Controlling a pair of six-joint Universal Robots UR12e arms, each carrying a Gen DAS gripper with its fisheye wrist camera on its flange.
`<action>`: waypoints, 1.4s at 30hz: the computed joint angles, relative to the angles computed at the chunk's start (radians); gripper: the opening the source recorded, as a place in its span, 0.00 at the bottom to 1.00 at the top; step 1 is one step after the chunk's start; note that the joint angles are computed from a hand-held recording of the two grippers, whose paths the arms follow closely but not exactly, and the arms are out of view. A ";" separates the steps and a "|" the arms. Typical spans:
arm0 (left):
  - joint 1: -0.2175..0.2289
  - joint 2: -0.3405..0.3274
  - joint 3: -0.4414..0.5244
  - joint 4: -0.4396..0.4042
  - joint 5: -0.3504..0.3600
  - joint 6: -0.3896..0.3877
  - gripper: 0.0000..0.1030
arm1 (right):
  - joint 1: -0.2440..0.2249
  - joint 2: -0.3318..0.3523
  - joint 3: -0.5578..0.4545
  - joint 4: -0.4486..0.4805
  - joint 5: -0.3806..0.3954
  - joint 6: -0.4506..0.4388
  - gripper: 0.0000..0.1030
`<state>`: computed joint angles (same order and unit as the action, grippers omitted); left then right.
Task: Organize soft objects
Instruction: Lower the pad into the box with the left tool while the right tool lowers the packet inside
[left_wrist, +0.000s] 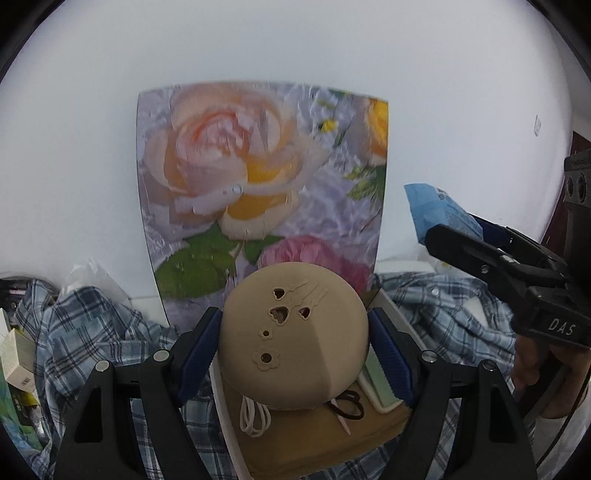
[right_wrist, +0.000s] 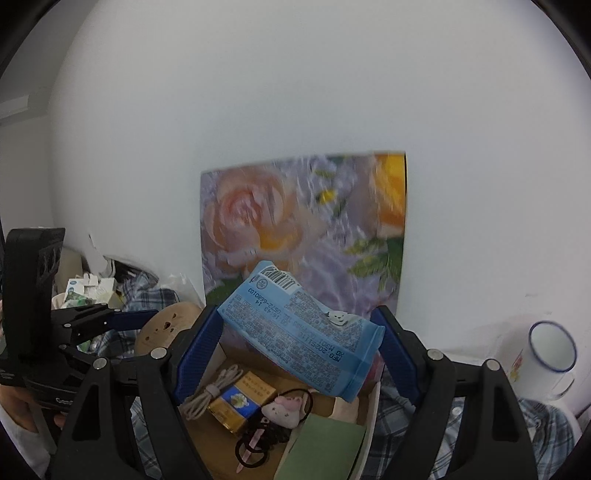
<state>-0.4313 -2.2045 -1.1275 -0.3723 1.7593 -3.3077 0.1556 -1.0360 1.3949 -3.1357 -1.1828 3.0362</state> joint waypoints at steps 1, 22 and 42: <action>0.001 -0.003 0.002 -0.010 -0.002 -0.001 0.79 | 0.002 0.005 -0.005 0.016 -0.007 -0.006 0.79; 0.022 -0.059 0.055 -0.197 -0.034 -0.047 0.79 | 0.009 0.096 -0.079 0.201 -0.049 -0.057 0.79; 0.016 -0.064 0.053 -0.141 0.038 -0.037 1.00 | 0.012 0.088 -0.082 0.200 -0.094 -0.054 0.99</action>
